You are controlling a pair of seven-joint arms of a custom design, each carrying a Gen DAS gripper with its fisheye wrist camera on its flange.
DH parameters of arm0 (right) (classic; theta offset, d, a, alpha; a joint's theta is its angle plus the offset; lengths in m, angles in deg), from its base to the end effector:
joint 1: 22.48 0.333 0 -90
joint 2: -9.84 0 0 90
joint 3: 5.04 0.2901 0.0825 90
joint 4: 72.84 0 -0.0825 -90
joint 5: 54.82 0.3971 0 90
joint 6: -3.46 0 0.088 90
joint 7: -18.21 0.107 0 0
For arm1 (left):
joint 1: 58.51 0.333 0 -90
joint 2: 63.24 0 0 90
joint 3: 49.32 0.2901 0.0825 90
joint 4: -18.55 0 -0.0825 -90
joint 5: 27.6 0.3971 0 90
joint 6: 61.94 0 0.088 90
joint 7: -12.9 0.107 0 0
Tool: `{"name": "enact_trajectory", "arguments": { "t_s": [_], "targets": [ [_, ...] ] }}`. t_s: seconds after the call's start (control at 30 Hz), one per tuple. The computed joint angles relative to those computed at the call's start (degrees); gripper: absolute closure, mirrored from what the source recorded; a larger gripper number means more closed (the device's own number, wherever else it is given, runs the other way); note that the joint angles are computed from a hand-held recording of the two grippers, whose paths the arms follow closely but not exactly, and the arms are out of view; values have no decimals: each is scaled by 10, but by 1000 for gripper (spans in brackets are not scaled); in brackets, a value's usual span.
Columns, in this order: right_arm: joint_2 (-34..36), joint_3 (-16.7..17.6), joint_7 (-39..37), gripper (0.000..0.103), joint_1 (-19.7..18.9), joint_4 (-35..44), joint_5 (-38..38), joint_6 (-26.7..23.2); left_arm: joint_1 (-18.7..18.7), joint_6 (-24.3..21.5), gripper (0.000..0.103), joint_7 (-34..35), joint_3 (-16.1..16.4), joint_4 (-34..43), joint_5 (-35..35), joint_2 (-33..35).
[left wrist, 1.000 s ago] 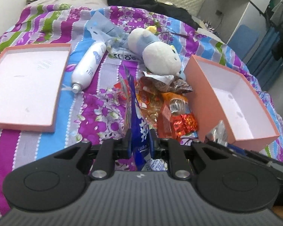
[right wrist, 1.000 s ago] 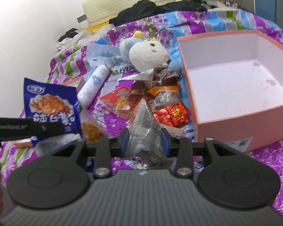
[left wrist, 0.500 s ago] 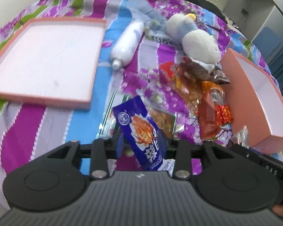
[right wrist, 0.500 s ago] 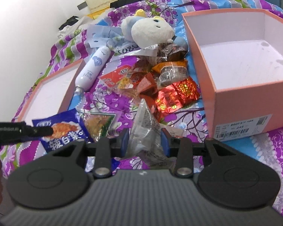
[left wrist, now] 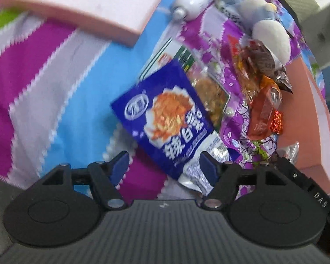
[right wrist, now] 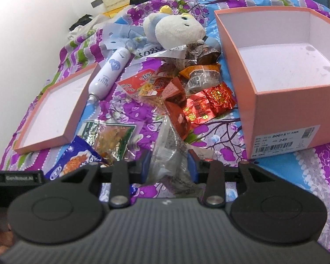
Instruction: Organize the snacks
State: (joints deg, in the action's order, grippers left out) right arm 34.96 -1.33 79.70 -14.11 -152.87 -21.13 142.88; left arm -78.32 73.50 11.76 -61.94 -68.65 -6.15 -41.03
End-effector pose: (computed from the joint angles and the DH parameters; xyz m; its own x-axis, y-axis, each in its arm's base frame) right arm 0.7209 0.1466 0.4986 0.4341 -0.8543 -0.2858 -0.7477 -0.1647 -0.6433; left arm 0.6161 -0.3597 0.4647 0.6425 -0.6375 0.4252 -0.5883 -0.7659 -0.2595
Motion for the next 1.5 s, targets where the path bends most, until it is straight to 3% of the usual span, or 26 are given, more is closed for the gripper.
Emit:
{"name": "enact_trajectory", "arguments": {
  "t_s": [0.2, 0.33, 0.43, 0.73, 0.97, 1.1, 1.27, 1.5],
  "targets": [
    [-2, -1, 1, 64, -1, -3, 2, -1, -5, 62, 29, -49, 2, -13, 3, 4],
    [-4, -1, 1, 64, -1, -5, 1, -1, -13, 59, 31, -57, 3, 30, 4, 37],
    [-5, -1, -2, 64, -1, -8, 1, -1, -11, 73, 38, -73, -1, 39, -17, 52],
    [-2, -3, 0, 64, -4, -9, 0, -10, -25, 110, 41, -212, 25, 13, 7, 52],
    [-3, -1, -13, 64, -6, -13, 4, -10, -21, 79, 59, -212, 18, 19, 18, 53],
    [-5, -2, -16, 64, -6, -12, 4, -13, -18, 71, 79, -198, 15, 19, 21, 50],
    [-12, -1, -25, 64, -9, -10, 7, -15, -24, 46, 88, -168, 16, 28, 39, 40],
    [-25, -1, -38, 65, -17, -1, 21, -25, -51, -48, 96, -48, 19, 130, 90, 60]
  ]
}}
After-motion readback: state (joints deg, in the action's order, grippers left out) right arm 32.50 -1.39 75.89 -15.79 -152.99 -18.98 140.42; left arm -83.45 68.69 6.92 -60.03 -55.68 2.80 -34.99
